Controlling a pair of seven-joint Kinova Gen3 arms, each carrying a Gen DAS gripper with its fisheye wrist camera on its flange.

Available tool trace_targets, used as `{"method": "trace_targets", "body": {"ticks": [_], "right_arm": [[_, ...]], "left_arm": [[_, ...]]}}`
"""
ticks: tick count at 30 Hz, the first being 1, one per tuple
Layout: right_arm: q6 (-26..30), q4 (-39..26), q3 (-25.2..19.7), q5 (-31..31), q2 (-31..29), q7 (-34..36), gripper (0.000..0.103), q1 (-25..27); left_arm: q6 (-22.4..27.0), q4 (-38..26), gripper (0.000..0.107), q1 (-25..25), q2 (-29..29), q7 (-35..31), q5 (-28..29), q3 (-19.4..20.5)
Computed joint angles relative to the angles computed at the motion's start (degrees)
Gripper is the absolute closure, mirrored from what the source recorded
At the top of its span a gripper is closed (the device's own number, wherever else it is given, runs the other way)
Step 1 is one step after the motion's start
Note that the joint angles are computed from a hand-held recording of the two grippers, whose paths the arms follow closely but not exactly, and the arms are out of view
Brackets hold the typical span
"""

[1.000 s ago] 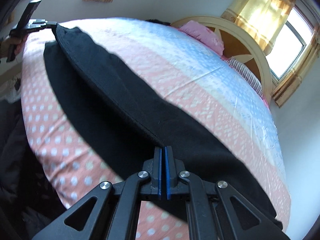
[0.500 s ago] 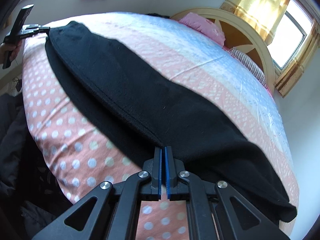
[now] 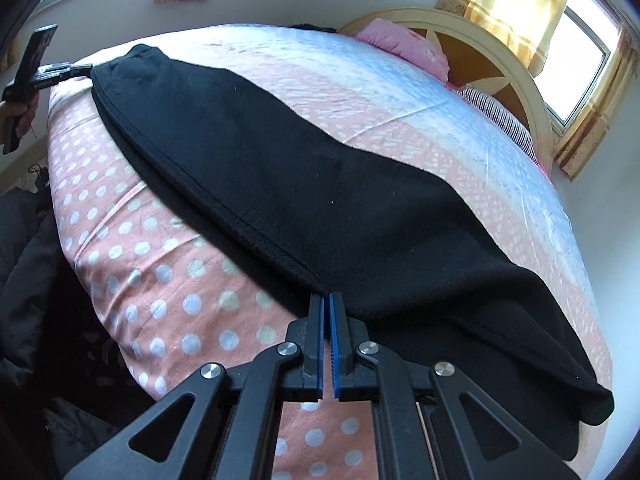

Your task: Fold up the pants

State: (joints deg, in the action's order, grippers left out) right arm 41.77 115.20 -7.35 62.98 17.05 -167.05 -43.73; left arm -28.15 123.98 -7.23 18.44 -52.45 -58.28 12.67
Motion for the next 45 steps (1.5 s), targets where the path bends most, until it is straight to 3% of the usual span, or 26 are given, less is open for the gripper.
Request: {"method": "trace_targets", "body": {"ticks": [2,6,13,17,20,24,25,26,28,29,30,34,37,39,43,45], "right_arm": [[0.05,-0.13,-0.82,-0.47,-0.39,0.37,0.101,0.73],[2.52,0.35,-8.73,1.58,-0.40,-0.56,0.101,6.20],[2.68,0.85,-8.43,1.79,-0.14,-1.68,0.101,5.62],[1.07,1.22,-9.99,0.51,-1.24,0.18,0.100,8.35],[3.26,1.14,-9.59,-1.94,-2.52,2.89,0.100,7.83],[-3.58,3.41,-9.66,-4.32,-8.59,3.40,0.099,11.87],[-5.88,3.35,-9.39,-5.59,-9.70,4.56,0.093,13.18],[-8.18,2.72,-9.53,-7.27,-10.40,6.34,0.072,15.07],[-11.39,0.63,-8.79,-11.02,-10.51,10.87,0.040,16.94],[-11.94,-0.86,-8.66,-12.74,-10.04,13.17,0.040,17.50],[-11.56,-3.42,-9.42,-14.63,-8.59,15.48,0.040,18.60],[-10.40,-14.04,-14.38,-20.51,-1.04,24.80,0.043,24.79],[-11.00,-22.00,-13.01,-27.04,4.87,31.79,0.057,24.94],[-11.40,-27.31,-12.20,-31.69,8.57,36.30,0.060,25.24],[-10.96,-37.93,-18.60,-41.01,17.29,43.09,0.065,31.68],[-10.12,-43.24,-20.20,-45.67,21.93,45.24,0.065,32.90]], "left_arm": [[0.65,-0.10,0.097,0.50,0.44,-0.10,0.41,-0.31],[0.40,-0.37,0.097,2.30,0.35,1.80,-1.34,-2.63],[1.71,-0.87,0.096,2.86,0.93,0.46,0.09,-2.47],[3.82,-1.43,0.088,2.39,0.95,-0.28,1.49,-1.37],[6.29,-0.16,0.071,5.78,-1.32,-6.59,6.82,-4.76],[7.64,1.13,0.071,3.19,-3.87,-9.65,11.78,-4.50],[7.29,1.35,0.071,2.36,-4.61,-9.22,12.96,-4.18],[6.07,1.64,0.070,1.60,-5.27,-8.41,13.21,-3.90],[4.20,1.58,0.062,2.44,-6.43,-9.50,15.48,-3.71],[3.62,1.20,0.056,3.35,-6.68,-9.96,15.98,-3.41],[3.12,0.44,0.051,3.60,-6.54,-9.50,15.56,-2.06],[7.44,-5.61,0.050,7.67,-3.41,-8.70,15.31,3.38],[13.18,-10.65,0.050,10.67,1.24,-13.32,19.83,8.25],[17.84,-13.57,0.050,10.92,4.37,-16.46,22.20,12.18],[27.15,-16.47,0.050,9.10,9.69,-16.29,17.79,20.32],[29.10,-15.44,0.050,9.09,9.00,-16.20,15.71,21.46]]}}
